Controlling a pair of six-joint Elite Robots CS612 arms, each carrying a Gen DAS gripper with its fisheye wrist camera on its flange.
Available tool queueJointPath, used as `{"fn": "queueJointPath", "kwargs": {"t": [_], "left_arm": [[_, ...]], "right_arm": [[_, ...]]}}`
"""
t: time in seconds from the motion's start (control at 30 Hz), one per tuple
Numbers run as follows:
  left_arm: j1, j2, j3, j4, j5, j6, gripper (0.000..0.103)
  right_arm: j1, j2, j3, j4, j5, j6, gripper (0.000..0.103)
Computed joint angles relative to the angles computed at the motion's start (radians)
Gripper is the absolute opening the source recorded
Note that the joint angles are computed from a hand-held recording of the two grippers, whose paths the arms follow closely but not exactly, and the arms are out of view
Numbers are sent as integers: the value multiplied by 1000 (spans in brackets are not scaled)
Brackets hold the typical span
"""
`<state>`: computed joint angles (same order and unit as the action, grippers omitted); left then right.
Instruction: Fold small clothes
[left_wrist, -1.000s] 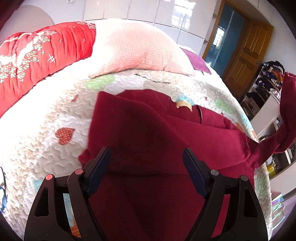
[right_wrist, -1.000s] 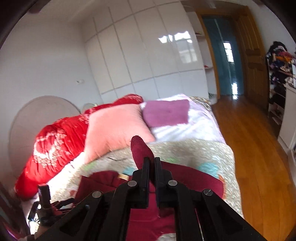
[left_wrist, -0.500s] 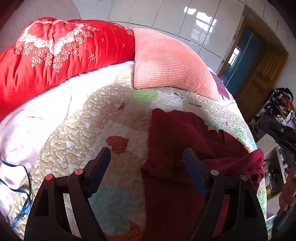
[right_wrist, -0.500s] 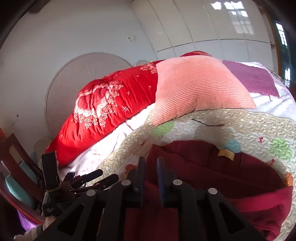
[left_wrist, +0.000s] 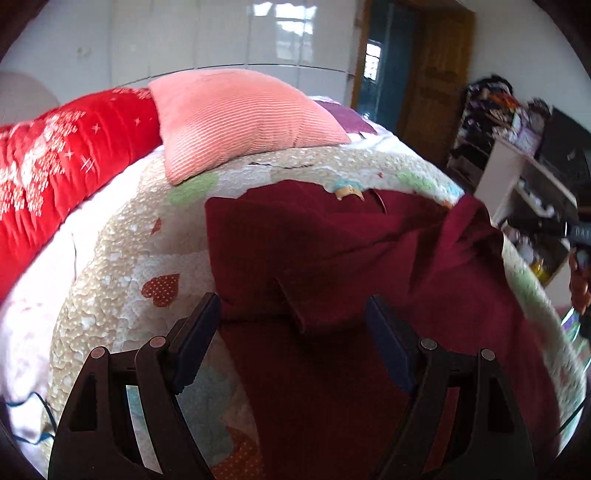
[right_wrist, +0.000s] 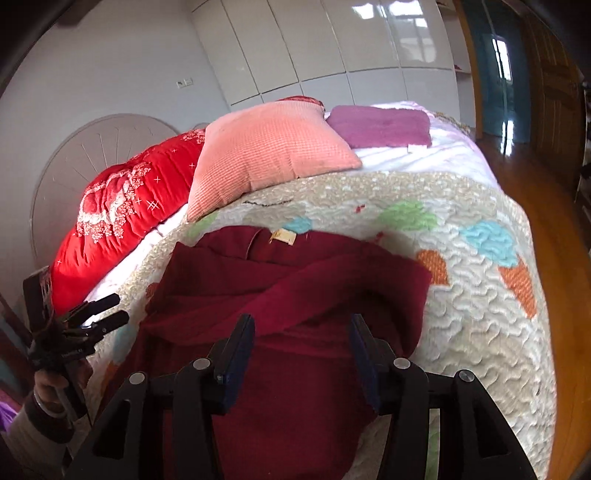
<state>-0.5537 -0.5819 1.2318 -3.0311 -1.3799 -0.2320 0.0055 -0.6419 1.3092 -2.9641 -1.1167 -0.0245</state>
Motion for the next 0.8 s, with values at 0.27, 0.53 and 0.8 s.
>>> {"fn": "queueJointPath", "kwargs": {"t": [0.27,0.53,0.8], "left_arm": [[-16,38,-65,99,64,183,81],[-10,86,-157,234,40,250,26],[45,12,-127,140,-301,7,12]], "right_arm": [[5,13,3,-5,48,35,50],[-3,6,21,-28,46,78,50],[-10,1,33,-100,12,120,50]]}}
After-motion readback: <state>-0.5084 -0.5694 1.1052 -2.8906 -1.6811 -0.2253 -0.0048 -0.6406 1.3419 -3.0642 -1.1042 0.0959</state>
